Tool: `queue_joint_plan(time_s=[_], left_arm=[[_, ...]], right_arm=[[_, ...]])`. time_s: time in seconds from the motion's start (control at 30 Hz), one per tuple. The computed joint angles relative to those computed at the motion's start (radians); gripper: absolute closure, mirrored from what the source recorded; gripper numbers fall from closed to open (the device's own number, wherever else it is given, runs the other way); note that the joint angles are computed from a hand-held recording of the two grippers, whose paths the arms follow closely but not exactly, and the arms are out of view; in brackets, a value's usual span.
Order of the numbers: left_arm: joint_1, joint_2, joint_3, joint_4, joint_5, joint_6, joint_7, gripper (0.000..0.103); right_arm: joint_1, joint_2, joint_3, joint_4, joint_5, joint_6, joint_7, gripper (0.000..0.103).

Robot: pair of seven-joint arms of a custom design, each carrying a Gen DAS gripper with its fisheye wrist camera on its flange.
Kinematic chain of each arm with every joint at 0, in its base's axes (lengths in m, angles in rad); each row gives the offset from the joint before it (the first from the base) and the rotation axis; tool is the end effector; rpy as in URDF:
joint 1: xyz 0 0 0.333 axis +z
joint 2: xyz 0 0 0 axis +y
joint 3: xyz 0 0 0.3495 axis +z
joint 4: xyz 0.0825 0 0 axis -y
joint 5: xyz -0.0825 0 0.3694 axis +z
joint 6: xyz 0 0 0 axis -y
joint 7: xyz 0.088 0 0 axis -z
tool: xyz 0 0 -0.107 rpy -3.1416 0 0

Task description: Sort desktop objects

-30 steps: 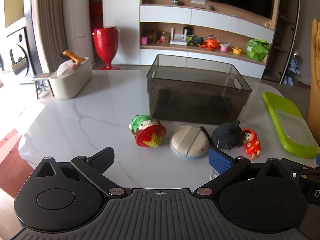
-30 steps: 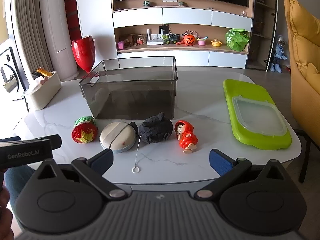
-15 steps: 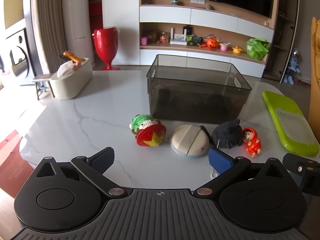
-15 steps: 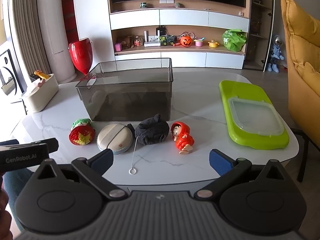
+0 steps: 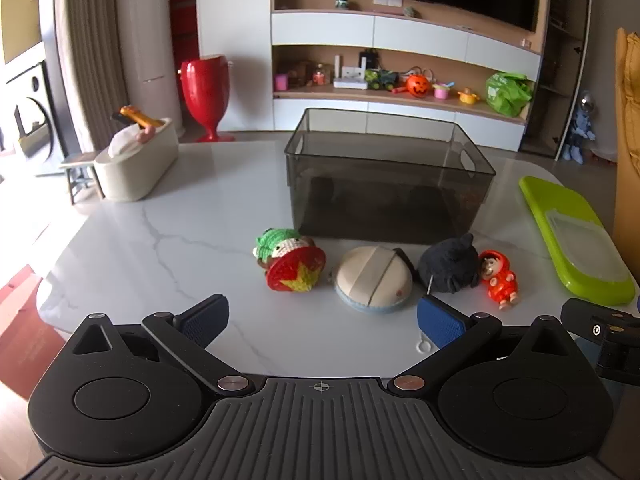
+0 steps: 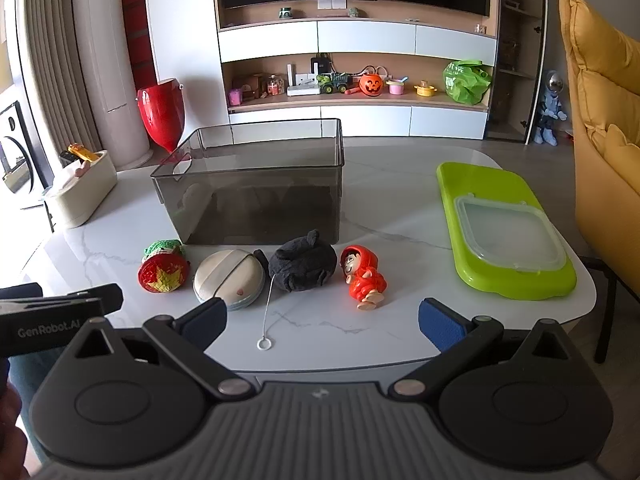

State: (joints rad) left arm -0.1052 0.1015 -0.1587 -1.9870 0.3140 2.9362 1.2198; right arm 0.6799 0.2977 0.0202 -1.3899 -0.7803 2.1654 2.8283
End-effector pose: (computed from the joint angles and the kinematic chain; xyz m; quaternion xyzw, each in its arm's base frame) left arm 0.5905 -0.1759 0.5547 -0.5812 0.6991 -0.3229 0.2631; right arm 0.5444 0.4193 0.6384 -0.5515 0.7229 -0.3052 0.2831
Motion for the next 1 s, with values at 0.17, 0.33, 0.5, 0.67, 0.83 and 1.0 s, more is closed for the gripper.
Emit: queue_joint_plan(time_s=[0.17, 0.33, 0.5, 0.67, 0.83, 1.0], left_arm=[[0.002, -0.001, 0.0, -0.005, -0.002, 0.007, 0.002, 0.0], [0.005, 0.001, -0.005, 0.004, -0.02, -0.007, 0.019, 0.0], [0.03, 0.041, -0.043, 0.057, -0.138, -0.063, 0.152, 0.0], [0.096, 0.126, -0.118, 0.177, -0.402, -0.182, 0.406, 0.0], [0.068, 0.27, -0.066, 0.383, -0.385, -0.363, 0.399, 0.0], [0.062, 0.453, -0.045, 0.665, -0.339, -0.583, 0.334, 0.0]], right_arm=[[0.002, -0.007, -0.001, -0.012, -0.004, 0.005, 0.004, 0.0], [-0.006, -0.008, 0.003, -0.012, 0.002, 0.004, -0.002, 0.0], [-0.019, -0.001, 0.002, -0.006, 0.027, 0.011, -0.015, 0.0], [-0.056, 0.008, -0.006, -0.017, 0.095, 0.078, -0.052, 0.0], [-0.102, 0.004, -0.049, -0.119, 0.047, 0.343, 0.007, 0.0], [-0.19, 0.155, -0.004, 0.075, 0.338, 0.245, -0.302, 0.0]])
